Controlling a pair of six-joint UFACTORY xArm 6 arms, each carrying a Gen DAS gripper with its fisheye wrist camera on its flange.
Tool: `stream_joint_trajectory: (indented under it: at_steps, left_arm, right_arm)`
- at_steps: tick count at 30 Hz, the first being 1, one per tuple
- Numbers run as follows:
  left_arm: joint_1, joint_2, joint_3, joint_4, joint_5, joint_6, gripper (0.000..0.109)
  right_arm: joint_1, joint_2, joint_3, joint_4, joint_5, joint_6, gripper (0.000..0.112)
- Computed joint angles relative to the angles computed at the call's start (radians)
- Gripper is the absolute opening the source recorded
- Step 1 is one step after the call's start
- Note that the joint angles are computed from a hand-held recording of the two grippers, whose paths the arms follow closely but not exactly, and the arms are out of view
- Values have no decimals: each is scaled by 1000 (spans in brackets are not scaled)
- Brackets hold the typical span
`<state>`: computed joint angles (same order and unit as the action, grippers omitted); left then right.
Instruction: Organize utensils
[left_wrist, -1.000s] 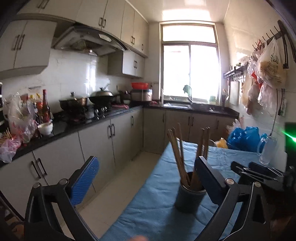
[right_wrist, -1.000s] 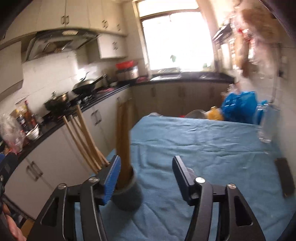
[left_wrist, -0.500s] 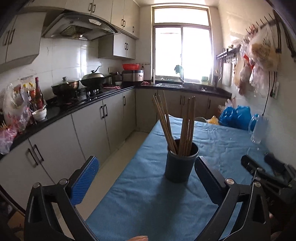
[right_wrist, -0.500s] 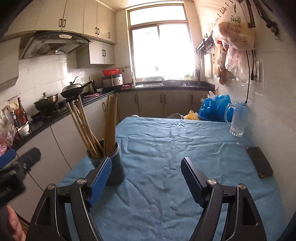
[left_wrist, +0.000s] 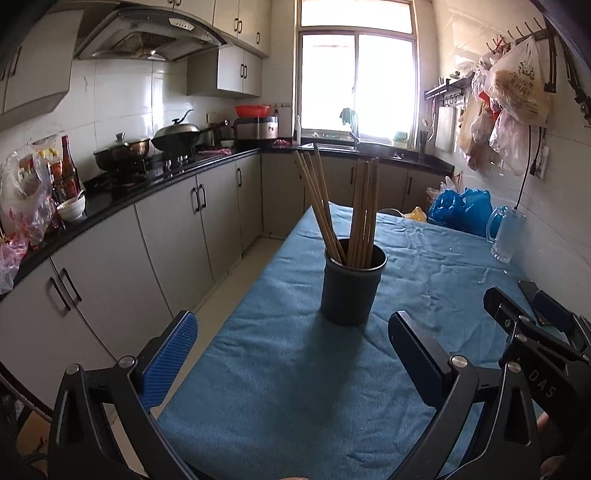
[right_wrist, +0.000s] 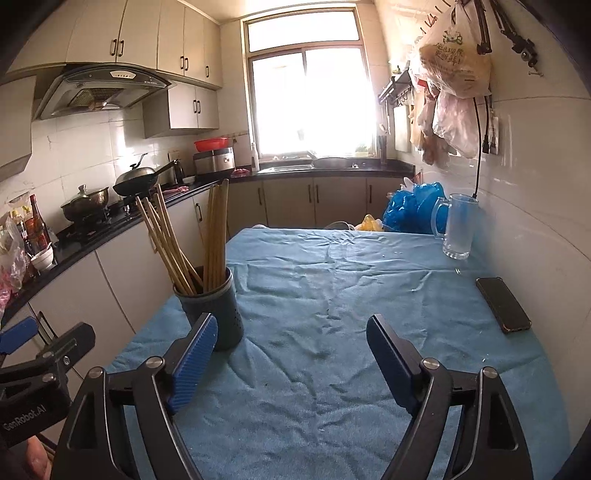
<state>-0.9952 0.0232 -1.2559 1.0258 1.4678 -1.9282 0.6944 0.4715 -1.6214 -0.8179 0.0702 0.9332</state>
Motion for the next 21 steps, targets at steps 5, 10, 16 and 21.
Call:
stream_joint_trajectory:
  at_steps: [5,10,16,21]
  left_arm:
    - [8,-8,16,-12,-15,-8,103]
    - [24,-21,39,-24,-43,-16,103]
    - [38,-24,50,-40,-56,-21,103]
    - [32,-16,42,-35,-38,-16,103]
  right_arm:
    - [10,3,0,29,6,-40,87]
    - [18,18,-17,19,20,-40,88]
    - [14,29,-31,-56,18,26,88]
    - [3,28,-45,-236,-2,196,89]
